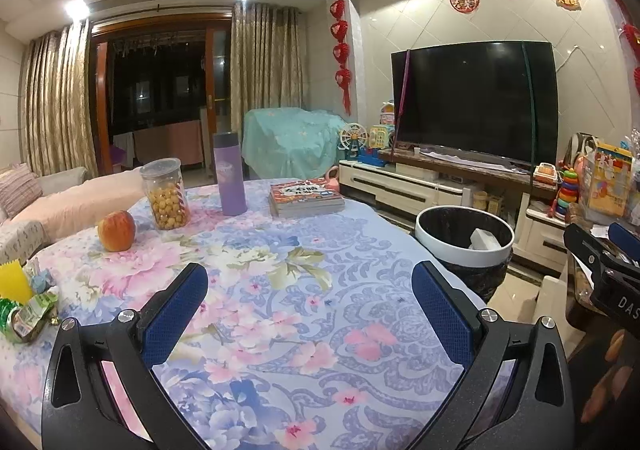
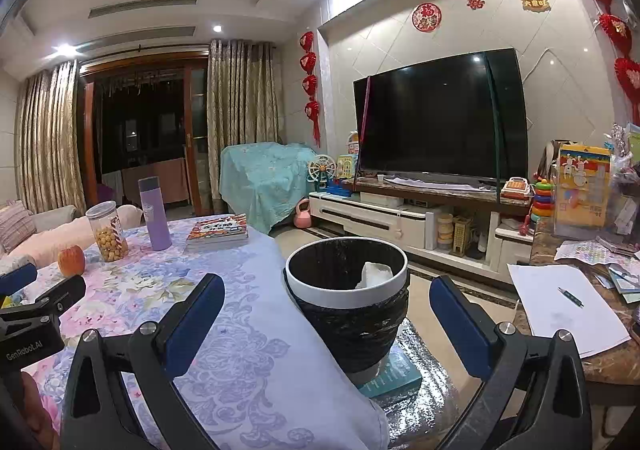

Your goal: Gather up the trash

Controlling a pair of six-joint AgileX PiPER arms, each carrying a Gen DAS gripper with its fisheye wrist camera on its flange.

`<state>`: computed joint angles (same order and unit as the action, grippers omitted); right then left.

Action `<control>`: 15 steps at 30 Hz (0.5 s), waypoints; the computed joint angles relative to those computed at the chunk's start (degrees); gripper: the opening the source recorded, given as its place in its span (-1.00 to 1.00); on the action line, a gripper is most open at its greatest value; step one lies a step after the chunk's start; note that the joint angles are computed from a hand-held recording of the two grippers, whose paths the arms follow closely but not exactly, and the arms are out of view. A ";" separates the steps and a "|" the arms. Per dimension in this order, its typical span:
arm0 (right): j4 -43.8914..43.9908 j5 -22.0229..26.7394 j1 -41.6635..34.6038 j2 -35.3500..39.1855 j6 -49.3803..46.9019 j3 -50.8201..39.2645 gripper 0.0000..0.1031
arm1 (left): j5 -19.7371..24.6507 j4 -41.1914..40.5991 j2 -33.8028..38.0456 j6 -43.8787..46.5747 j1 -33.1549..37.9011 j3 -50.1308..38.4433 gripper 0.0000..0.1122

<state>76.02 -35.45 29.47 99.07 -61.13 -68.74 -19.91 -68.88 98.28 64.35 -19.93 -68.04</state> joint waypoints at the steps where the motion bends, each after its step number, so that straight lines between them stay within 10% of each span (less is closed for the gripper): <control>1: -0.05 0.17 -0.06 -0.07 0.12 0.05 1.00 | 0.08 -0.66 0.08 0.64 0.01 -0.16 0.84; 15: -0.23 0.88 -0.38 -0.21 0.10 0.15 1.00 | 0.37 -1.60 0.08 1.13 0.52 0.10 0.84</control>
